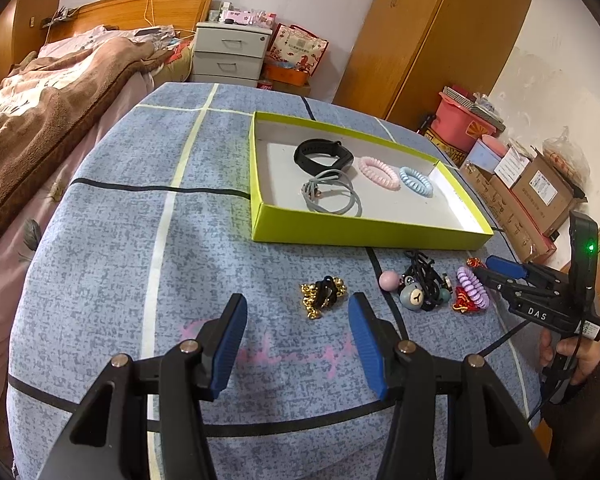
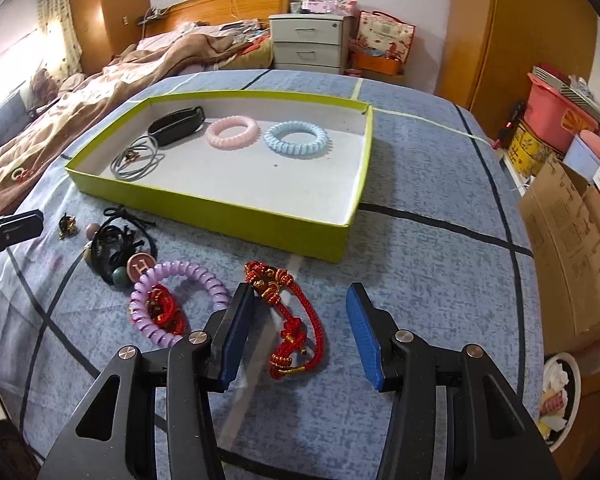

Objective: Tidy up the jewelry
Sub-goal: 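Move the left gripper to the gold charms while right grasps the red tassel, then grasp and lift the gold charms with left gripper while right lifts red tassel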

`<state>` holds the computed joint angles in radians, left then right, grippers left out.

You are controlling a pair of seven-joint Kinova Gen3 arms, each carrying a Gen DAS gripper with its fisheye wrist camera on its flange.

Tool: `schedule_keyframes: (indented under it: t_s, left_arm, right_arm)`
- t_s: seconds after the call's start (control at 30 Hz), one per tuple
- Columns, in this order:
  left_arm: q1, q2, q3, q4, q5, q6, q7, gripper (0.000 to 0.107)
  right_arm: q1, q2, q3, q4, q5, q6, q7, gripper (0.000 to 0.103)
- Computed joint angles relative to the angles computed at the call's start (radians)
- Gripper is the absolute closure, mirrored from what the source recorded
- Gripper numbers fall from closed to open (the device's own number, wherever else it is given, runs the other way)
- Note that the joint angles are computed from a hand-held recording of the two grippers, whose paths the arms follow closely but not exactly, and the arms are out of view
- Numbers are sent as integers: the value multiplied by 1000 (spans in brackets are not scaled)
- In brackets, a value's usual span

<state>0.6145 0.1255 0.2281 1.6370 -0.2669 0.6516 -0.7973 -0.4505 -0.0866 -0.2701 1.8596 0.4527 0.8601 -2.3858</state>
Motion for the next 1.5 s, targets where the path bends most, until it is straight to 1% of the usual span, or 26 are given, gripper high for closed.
schedule_keyframes:
  t_s: [0.03, 0.1, 0.17, 0.23, 0.3, 0.47, 0.57, 0.77, 1.03, 1.1, 1.13, 1.17, 1.2, 1.27, 1.33, 1.4, 1.5]
  left_arm:
    - [0, 2, 0, -2, 0, 1, -1, 53]
    - [1, 8, 1, -9, 3, 4, -7, 53]
    - [4, 15, 2, -17, 3, 10, -14, 53]
    - [10, 22, 1, -25, 2, 17, -19, 53]
    - [11, 25, 1, -27, 9, 13, -33, 53]
    - [49, 45, -15, -53, -55, 46, 9, 53]
    - [55, 57, -14, -69, -61, 59, 0, 53]
    - [83, 96, -22, -117, -86, 105, -20, 53]
    - [166, 144, -54, -184, -198, 199, 30, 53]
    - [171, 145, -52, -185, -204, 200, 24, 54]
    - [165, 142, -49, -180, -195, 190, 17, 56]
    - [164, 140, -49, -178, -193, 186, 14, 66]
    - [163, 140, -50, -178, -192, 185, 14, 71]
    - [160, 137, -51, -174, -186, 180, 13, 75]
    - [158, 136, -50, -173, -185, 178, 10, 76]
    - [158, 133, -50, -169, -185, 173, 11, 80]
    - [156, 129, -50, -164, -185, 166, 12, 81]
  right_arm:
    - [1, 1, -4, -2, 10, 9, -15, 68]
    - [5, -8, 2, 4, 7, 8, -24, 81]
    - [11, -16, 6, 9, -6, 0, -17, 83]
    - [15, -17, -1, 8, 1, 9, -27, 90]
    - [18, -22, -4, 12, 1, 10, -36, 93]
    - [27, -43, -18, 28, 29, 9, -91, 94]
    - [39, -68, -21, 42, 21, -9, -103, 94]
    - [58, -93, -45, 55, 14, -24, -110, 94]
    - [70, -102, -63, 57, 12, -35, -122, 94]
    - [71, -101, -65, 58, 11, -36, -124, 94]
    - [71, -100, -66, 58, 10, -38, -124, 94]
    - [71, -100, -67, 57, 11, -38, -126, 94]
    - [72, -99, -70, 57, 15, -37, -130, 94]
    - [72, -102, -67, 61, 13, -42, -130, 94]
    - [73, -105, -67, 63, 13, -45, -130, 94]
    - [74, -105, -67, 63, 11, -45, -129, 94]
    - [77, -104, -69, 61, 12, -41, -130, 94]
